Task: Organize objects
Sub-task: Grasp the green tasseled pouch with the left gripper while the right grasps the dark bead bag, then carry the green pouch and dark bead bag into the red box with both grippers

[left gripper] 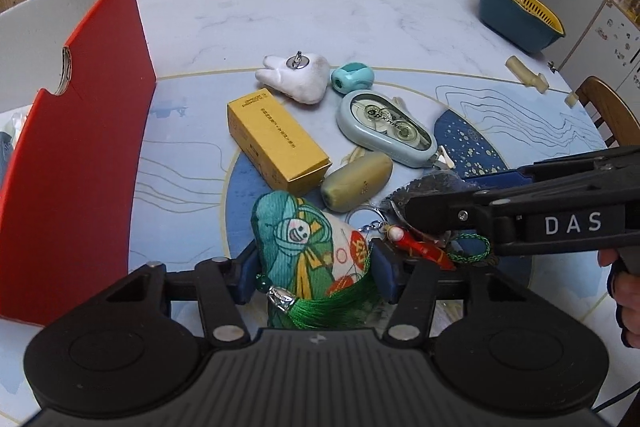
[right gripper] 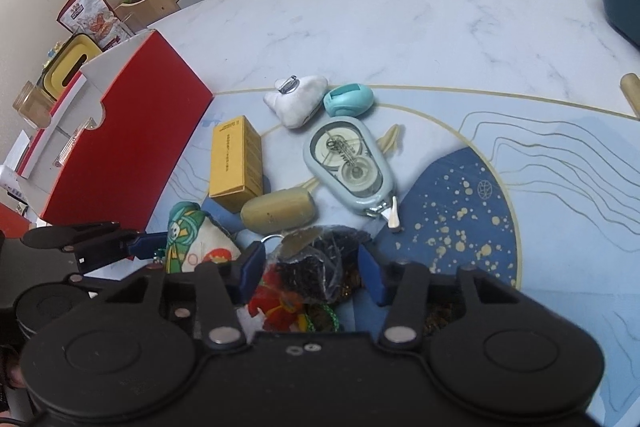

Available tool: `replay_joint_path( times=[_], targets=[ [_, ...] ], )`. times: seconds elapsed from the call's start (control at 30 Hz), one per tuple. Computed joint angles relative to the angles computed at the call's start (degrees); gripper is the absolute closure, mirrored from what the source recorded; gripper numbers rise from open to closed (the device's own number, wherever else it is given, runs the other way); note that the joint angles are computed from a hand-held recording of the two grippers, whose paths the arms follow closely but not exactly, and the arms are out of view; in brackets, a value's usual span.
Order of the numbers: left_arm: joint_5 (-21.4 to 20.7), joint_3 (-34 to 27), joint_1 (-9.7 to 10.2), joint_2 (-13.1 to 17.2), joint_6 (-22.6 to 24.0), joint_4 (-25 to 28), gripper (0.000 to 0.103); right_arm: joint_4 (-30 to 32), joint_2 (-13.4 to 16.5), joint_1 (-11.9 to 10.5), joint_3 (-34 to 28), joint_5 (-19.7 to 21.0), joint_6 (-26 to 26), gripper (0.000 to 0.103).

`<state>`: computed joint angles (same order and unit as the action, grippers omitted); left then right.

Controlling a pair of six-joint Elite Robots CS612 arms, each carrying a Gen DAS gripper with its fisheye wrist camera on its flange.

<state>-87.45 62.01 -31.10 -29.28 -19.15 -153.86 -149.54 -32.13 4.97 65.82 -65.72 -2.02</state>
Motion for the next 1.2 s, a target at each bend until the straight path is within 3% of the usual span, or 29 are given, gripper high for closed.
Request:
replay_joint_path(
  times=[0.1, 0.23, 0.83, 1.2],
  targets=[
    [0.24, 0.42, -0.08, -0.24, 0.66, -0.45, 0.052, -0.68, -0.31, 0.14, 0.51, -0.35, 0.19, 0.069],
    [0.24, 1.10, 0.07, -0.79, 0.02, -1.13, 0.052, -1.98, -0.97, 0.53, 1.53, -2.46, -0.39, 0.075],
    [-3.76, 4.87, 1.60, -6.02, 0.61, -2.47, 0.052, -10.51, -7.32, 0.42, 9.83, -2.39, 1.90, 0.075],
    [-8.10, 7.71, 3.20, -9.36, 1.87, -4.63, 0.052, -13.82, -9.99, 1.64, 12.03, -2.73, 3.71, 0.075]
  ],
)
